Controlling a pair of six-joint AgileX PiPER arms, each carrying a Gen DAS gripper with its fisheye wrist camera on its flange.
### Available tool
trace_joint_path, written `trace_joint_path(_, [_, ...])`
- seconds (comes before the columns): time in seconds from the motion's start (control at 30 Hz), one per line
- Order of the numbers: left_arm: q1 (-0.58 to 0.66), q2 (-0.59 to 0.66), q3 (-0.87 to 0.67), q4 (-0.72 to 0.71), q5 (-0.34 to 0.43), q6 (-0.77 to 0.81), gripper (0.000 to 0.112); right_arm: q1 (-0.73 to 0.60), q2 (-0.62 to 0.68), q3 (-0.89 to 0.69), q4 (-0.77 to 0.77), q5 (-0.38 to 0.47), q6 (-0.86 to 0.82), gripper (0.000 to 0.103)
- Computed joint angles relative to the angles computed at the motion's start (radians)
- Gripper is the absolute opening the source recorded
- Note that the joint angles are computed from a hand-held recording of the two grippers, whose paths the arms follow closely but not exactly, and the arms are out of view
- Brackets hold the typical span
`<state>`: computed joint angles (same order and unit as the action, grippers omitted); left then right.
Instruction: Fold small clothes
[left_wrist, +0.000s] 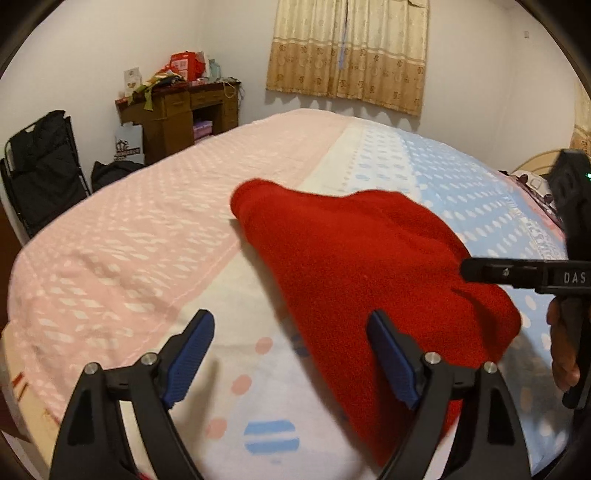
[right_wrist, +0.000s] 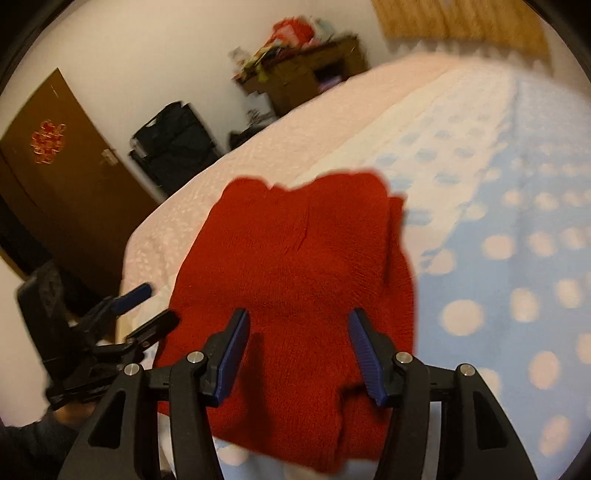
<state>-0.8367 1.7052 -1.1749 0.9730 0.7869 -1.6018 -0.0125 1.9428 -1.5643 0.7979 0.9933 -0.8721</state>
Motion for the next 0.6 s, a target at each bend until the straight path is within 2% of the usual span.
trace_joint_path(0.07, [-0.036, -0.036, 0.014, 0.022, 0.020, -0.006, 0.094, 0.021, -0.150, 0.151, -0.010, -0.163, -0.032, 0.059])
trace_joint_path(0.13, [-0.084, -0.055, 0.016, 0.073, 0.072, -0.035, 0.099, 0.055, -0.275, 0.271, -0.053, -0.333, -0.019, 0.063])
trace_joint_path(0.23, [-0.123, -0.078, 0.004, 0.100, 0.101, -0.032, 0.100, 0.088, -0.380, 0.363, -0.122, -0.441, 0.029, 0.066])
trace_joint_path(0.4, [-0.148, -0.111, 0.003, 0.133, 0.108, -0.053, 0.100, 0.116, -0.491, 0.444, -0.226, -0.482, 0.098, 0.066])
trace_joint_path(0.6, [-0.167, -0.117, -0.007, 0.158, 0.127, -0.059, 0.100, 0.097, -0.589, 0.500, -0.188, -0.470, 0.062, 0.066])
